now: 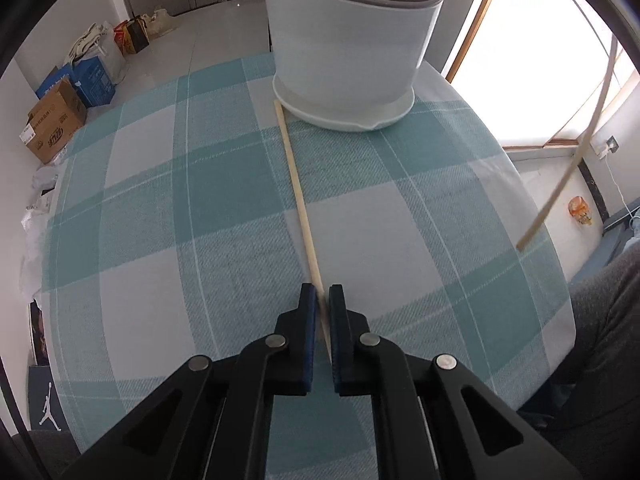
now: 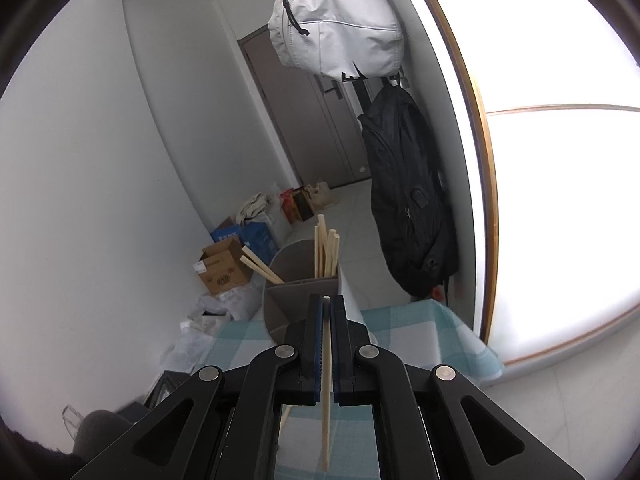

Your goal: Organize utensils

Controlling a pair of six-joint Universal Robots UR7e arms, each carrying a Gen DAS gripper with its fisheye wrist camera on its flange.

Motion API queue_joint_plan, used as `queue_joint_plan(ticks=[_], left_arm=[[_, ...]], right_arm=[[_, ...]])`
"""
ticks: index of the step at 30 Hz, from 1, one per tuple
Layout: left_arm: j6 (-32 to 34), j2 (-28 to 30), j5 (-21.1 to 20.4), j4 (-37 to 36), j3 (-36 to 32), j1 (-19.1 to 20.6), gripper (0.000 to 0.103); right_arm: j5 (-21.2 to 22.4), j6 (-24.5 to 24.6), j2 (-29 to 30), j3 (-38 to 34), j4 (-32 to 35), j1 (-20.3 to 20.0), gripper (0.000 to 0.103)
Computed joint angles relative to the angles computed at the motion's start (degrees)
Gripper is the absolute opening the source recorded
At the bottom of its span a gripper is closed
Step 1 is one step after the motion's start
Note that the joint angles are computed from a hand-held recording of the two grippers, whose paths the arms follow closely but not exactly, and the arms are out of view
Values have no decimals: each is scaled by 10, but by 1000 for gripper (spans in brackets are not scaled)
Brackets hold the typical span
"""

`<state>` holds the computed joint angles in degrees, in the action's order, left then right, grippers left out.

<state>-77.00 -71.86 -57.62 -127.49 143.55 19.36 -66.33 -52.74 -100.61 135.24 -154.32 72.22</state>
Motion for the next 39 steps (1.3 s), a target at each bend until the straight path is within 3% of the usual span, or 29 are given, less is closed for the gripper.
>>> queue_joint_plan(ticks=[7, 11, 15, 16, 17, 18, 20, 24, 26, 29, 31, 32, 35, 39], left_arm=[[-27, -67, -64, -10, 45, -25, 1], [-26, -75, -102, -8, 52, -48, 1], [-35, -74, -84, -1, 35, -36, 2], [-32, -71, -66, -3, 27, -28, 5], [-23, -66, -51, -5, 19, -19, 18], [-9, -55, -37, -14, 10, -10, 37], [14, -25, -7, -35, -10, 6, 53], [69, 46, 16, -31, -58, 52, 53], [82, 48, 26, -28, -61, 70, 53], [96, 69, 45, -33, -74, 89, 52], [117, 77, 50, -68, -70, 95, 36], [123, 76, 43, -63, -71, 98, 12], [155, 67, 36, -81, -62, 99, 3], [160, 30, 39, -95, -40, 91, 1]], right_arm=[[2, -2, 0, 0, 0, -1, 3], [2, -2, 1, -1, 5, -2, 3], [-1, 3, 5, -2, 6, 1, 3], [-3, 3, 7, -2, 4, 3, 3], [-4, 3, 8, -2, 3, 4, 3], [-5, 3, 8, -1, 3, 5, 3], [-6, 0, 8, -1, 1, 5, 3], [-6, 3, 11, -4, 3, 3, 3], [-4, 5, 12, -6, 3, 2, 3], [-1, 7, 10, -5, 5, 0, 3], [0, 7, 10, -5, 4, 0, 3], [0, 7, 10, -5, 5, 1, 3], [-2, 6, 12, -4, 5, 1, 3], [-7, 5, 14, -3, 4, 5, 3]])
